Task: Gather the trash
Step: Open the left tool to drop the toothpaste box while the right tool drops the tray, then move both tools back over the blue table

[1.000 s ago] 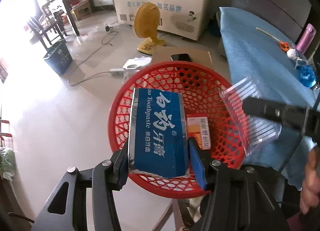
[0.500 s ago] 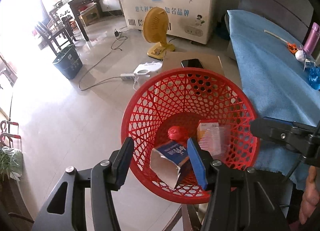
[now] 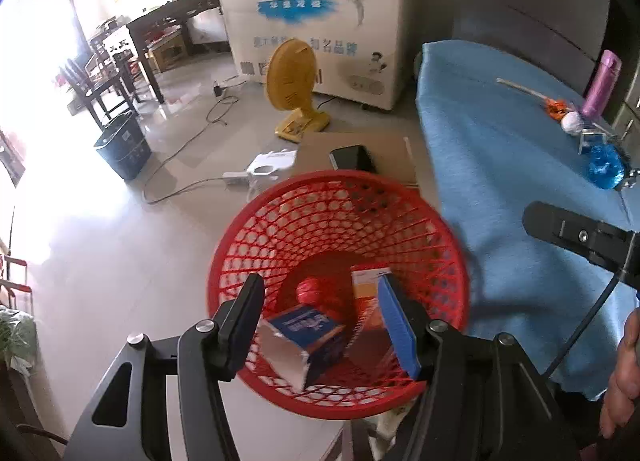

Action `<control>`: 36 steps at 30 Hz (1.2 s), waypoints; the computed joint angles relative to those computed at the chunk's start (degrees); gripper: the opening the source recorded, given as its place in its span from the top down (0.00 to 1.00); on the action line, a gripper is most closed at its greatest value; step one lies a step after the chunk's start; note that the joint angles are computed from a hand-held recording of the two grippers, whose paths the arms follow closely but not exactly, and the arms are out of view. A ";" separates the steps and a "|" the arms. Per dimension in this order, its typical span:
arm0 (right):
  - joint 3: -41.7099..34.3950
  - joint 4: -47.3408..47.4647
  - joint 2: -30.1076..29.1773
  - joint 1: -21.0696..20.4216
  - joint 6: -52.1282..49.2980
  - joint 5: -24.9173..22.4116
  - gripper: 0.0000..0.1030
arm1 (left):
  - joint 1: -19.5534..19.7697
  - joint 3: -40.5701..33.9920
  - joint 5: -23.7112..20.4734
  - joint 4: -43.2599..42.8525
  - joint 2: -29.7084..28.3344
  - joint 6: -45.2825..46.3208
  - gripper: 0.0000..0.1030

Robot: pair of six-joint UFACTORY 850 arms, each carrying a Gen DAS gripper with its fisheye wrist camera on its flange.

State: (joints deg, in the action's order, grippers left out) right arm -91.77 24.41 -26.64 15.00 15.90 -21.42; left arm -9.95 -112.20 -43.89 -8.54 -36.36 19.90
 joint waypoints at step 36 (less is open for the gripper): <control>23.93 -70.57 28.95 -4.77 76.31 -6.58 0.41 | -7.78 3.92 5.28 -13.82 7.23 23.13 0.38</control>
State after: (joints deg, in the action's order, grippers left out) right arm -67.84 -46.16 2.31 10.22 92.21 -28.00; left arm -17.73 -108.28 -38.60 -22.37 -29.13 43.03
